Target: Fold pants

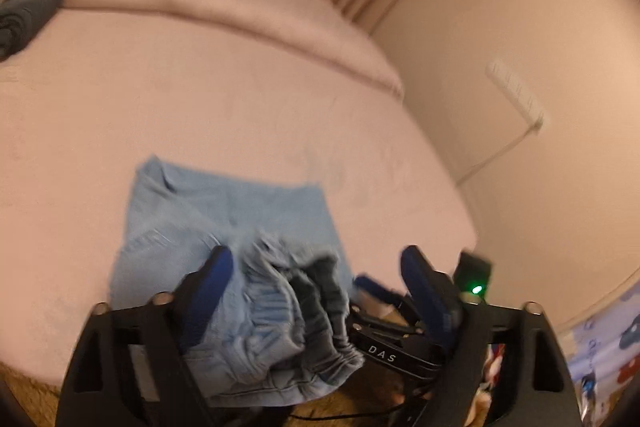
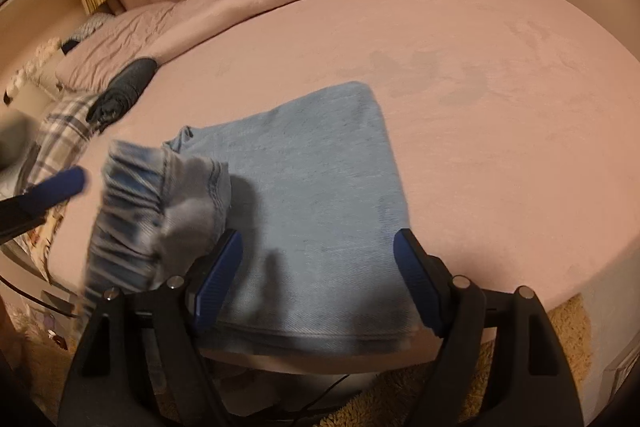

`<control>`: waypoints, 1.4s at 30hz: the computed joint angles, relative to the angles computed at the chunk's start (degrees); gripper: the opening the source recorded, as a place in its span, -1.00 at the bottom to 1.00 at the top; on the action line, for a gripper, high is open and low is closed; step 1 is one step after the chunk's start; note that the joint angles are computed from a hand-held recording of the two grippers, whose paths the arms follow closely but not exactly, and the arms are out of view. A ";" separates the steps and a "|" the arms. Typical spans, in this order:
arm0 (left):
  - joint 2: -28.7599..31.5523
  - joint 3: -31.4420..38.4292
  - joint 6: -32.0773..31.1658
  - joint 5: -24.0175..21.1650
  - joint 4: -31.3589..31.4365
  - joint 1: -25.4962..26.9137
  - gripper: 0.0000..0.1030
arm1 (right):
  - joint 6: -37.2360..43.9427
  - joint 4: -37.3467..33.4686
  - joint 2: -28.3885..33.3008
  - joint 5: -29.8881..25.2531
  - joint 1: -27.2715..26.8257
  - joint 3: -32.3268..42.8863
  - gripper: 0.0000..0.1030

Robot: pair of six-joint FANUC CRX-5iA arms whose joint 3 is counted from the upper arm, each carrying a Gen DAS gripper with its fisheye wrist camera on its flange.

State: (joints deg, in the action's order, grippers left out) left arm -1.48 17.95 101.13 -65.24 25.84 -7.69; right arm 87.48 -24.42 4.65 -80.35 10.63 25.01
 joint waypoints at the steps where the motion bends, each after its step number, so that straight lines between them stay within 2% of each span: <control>1: -1.18 -0.66 0.46 0.80 -0.30 0.62 0.70 | -0.25 -0.54 0.02 -0.05 -0.42 0.18 0.56; 5: -4.57 -2.08 2.89 1.34 -3.22 3.78 0.72 | -0.50 -2.13 -0.38 0.14 -1.92 0.59 0.63; 9: -3.94 1.67 8.11 -6.68 -15.53 3.71 0.71 | -1.25 -4.81 -0.40 -0.39 -3.70 1.92 0.69; 12: -3.82 -0.07 10.00 -10.54 -17.36 4.57 0.70 | -1.77 -5.48 -0.54 -1.20 -4.14 2.90 0.70; 13: -4.20 -1.61 9.62 -10.51 -16.62 5.08 0.65 | -1.53 -6.00 -0.41 -1.78 -4.47 3.37 0.70; 15: -4.33 -3.19 8.99 -10.63 -16.19 5.31 0.34 | -1.38 -6.32 -0.63 -3.00 -4.34 4.17 0.70; 16: -4.35 -3.47 8.61 -10.99 -16.17 5.43 0.25 | -1.24 -6.67 -0.83 -3.13 -4.37 4.29 0.69; 18: -3.95 -4.08 7.61 -11.47 -15.66 5.44 -0.11 | -0.57 -9.51 -1.59 -3.05 -5.45 4.62 0.69; 20: -3.74 -5.45 5.63 -11.24 -13.04 5.84 -0.25 | 0.91 -12.19 -2.07 -3.19 -6.51 5.22 0.69; 22: -2.98 -5.02 5.60 -11.15 -12.88 5.04 -0.30 | 2.50 -14.07 -1.73 -4.69 -6.67 6.24 0.69; 24: -3.19 -4.95 5.32 -11.36 -13.89 4.38 -0.31 | 2.08 -16.77 -0.61 -7.71 -6.83 6.99 0.61; 26: -3.30 -5.08 4.57 -11.35 -13.45 4.21 -0.32 | 1.42 -19.12 0.44 -10.76 -6.86 7.24 0.42; 27: -3.23 -5.19 4.06 -11.35 -12.85 4.23 -0.32 | 1.27 -19.83 0.72 -11.67 -6.50 6.80 0.41; 29: -3.20 -5.16 3.02 -11.42 -12.41 4.10 -0.32 | 1.40 -19.61 1.45 -12.91 -5.04 5.85 0.38; 30: -3.23 -5.14 2.81 -11.36 -12.41 3.95 -0.32 | 0.55 -18.75 1.73 -12.48 -3.88 4.99 0.28; 31: -3.35 -5.12 2.81 -11.52 -12.56 3.78 -0.32 | -0.02 -18.06 2.06 -11.93 -3.08 4.49 -0.21; 32: -3.30 -4.47 3.13 -11.92 -13.57 3.35 -0.32 | -0.24 -17.81 2.18 -12.15 -2.79 4.50 -0.55; 33: -3.51 -4.36 2.86 -11.81 -13.66 3.25 -0.32 | -0.60 -16.43 1.70 -10.96 -2.30 4.13 -0.57; 34: -3.91 -4.44 2.45 -11.51 -13.30 3.35 -0.32 | 0.19 -17.41 1.01 -10.19 -3.19 3.98 -0.67; 35: -3.94 -4.43 2.35 -11.02 -13.09 3.28 -0.32 | 1.14 -18.93 0.41 -9.50 -4.45 4.05 -0.69; 39: -5.02 -5.79 1.86 -8.95 -11.21 4.33 -0.32 | 2.30 -19.59 -1.34 -8.68 -7.47 5.30 -0.70; 42: -3.21 -4.48 2.95 -10.84 -13.73 3.37 -0.32 | 2.15 -16.04 -0.87 -10.56 -6.46 4.09 -0.68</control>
